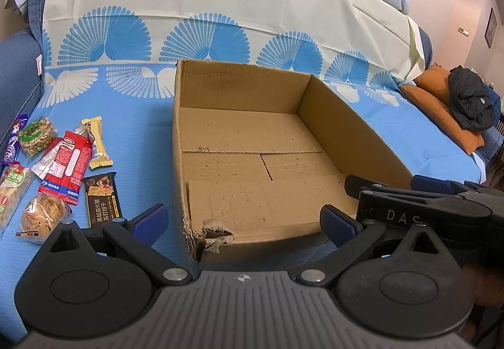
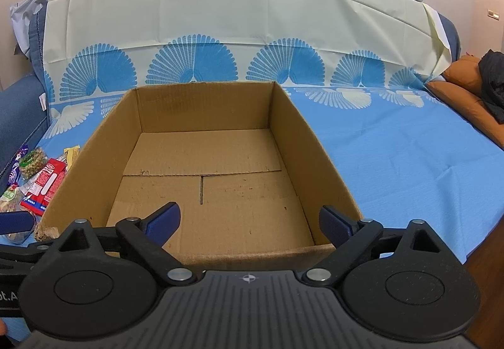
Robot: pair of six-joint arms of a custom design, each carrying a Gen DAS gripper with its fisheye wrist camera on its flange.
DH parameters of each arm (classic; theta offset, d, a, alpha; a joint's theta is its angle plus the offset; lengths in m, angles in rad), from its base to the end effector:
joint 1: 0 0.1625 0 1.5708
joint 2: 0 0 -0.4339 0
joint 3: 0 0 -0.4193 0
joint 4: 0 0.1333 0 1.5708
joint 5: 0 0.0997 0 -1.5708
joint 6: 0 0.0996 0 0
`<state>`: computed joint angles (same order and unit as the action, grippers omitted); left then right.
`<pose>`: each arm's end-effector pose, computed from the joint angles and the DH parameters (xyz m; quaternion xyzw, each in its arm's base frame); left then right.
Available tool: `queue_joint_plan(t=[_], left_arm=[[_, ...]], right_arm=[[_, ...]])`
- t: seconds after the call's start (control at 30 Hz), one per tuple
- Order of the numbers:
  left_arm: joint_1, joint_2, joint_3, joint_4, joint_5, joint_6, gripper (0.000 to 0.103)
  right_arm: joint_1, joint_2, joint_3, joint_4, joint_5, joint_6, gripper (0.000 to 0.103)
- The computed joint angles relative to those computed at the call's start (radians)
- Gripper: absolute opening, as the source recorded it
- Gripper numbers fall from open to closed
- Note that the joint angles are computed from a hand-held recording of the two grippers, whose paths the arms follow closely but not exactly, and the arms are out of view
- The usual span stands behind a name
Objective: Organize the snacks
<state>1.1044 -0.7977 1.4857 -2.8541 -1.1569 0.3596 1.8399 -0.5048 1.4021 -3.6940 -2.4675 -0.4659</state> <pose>-0.1872 -0.7573 0.1872 0.3203 0.8811 -0.2971 0.1808 0.2485 -0.6924 0.1174 0.0321 -0.7775 0.4811 0.4038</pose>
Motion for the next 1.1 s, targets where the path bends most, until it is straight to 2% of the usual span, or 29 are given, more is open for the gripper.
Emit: queue_joint_plan(t=[0.3,0.8,0.93,1.03,1.1], left_arm=[[0.0,0.0,0.0,0.001,-0.001,-0.001,0.102],[0.0,-0.001,0.002,-0.009,0.0,0.012,0.102],[0.001,-0.009,0.015,-0.042,-0.011,0.045,0.102],[0.004,-0.025,0.035,-0.07,-0.042,0.09,0.091],[0.008,-0.04,0.039,-0.053,-0.069,0.105,0.071]], right_arm=[[0.002,0.006,-0.006,-0.017,-0.001,-0.033,0.087],[-0.003,-0.007,0.016,-0.041,0.027,-0.007,0.086],[-0.003,-0.009,0.021,-0.059,0.044,-0.003,0.079],[-0.001,-0.007,0.02,-0.075,0.059,-0.007,0.071],[0.001,-0.002,0.015,-0.086,0.072,-0.007,0.068]])
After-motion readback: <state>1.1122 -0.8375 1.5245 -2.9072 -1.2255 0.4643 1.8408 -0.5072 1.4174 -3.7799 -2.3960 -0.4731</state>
